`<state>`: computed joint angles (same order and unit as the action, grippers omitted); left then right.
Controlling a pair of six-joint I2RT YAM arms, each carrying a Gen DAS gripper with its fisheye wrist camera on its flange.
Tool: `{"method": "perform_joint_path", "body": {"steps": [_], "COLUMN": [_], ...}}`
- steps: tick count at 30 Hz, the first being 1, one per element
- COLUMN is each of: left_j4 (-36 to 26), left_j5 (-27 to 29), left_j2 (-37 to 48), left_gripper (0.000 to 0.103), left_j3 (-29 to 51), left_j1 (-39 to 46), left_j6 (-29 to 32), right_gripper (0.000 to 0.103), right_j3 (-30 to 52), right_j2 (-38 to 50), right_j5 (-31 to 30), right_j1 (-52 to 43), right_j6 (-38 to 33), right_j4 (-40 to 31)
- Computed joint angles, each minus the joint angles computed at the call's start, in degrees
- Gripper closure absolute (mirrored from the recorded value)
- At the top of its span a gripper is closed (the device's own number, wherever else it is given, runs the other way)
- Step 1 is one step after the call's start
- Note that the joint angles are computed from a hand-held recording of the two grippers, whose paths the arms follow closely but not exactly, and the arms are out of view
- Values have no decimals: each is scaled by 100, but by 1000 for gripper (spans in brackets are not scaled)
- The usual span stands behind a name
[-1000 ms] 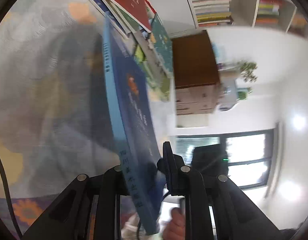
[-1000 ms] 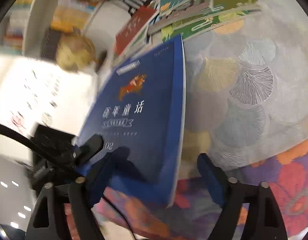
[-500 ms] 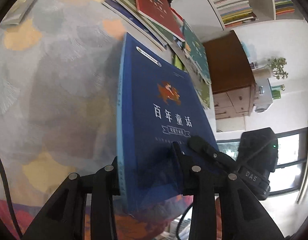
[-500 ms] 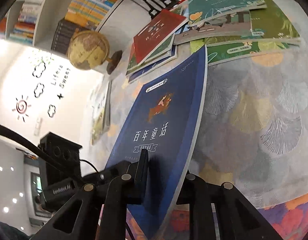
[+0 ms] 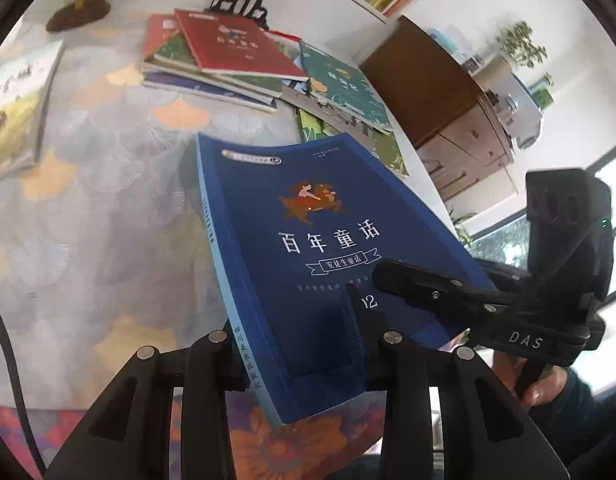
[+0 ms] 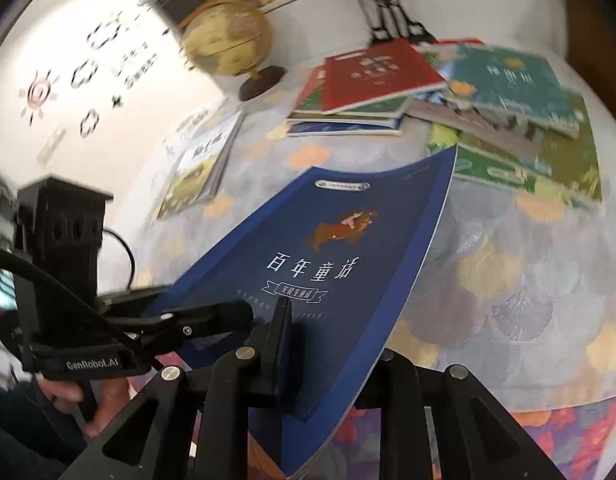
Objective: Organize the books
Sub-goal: 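Close the left tool on the dark blue book while the right tool holds it, then carry the dark blue book with both tools toward the globe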
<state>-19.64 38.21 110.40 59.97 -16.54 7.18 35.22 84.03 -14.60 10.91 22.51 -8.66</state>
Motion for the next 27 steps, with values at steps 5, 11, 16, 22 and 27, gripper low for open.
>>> {"method": "perform_joint_path", "body": {"steps": [5,11,16,22,27], "left_j4": [-389,-586,-598,-530,-583], "left_j5": [394,548,621,695,399], "left_j2": [-479,-1166,-1206,-593,387], "left_gripper": [71,71,71,71,71], "left_j3": [-126,-267,6,763,1934], "left_j1": [467,1232,1934,2589,2804], "left_j6": [312,636,602,476,272], "right_gripper": [81,80,79,76,75], "right_j3": [216,892,1936,3793,5557], "right_j2": [-358,-372,463,1924,3417], "right_j5": [417,768,814,563,62], "right_j1": [602,1243,1642,1810,1697], "right_j6": [143,114,128,-244,-208], "right_j4": [-402,-626,-589,-1020,-1312]}}
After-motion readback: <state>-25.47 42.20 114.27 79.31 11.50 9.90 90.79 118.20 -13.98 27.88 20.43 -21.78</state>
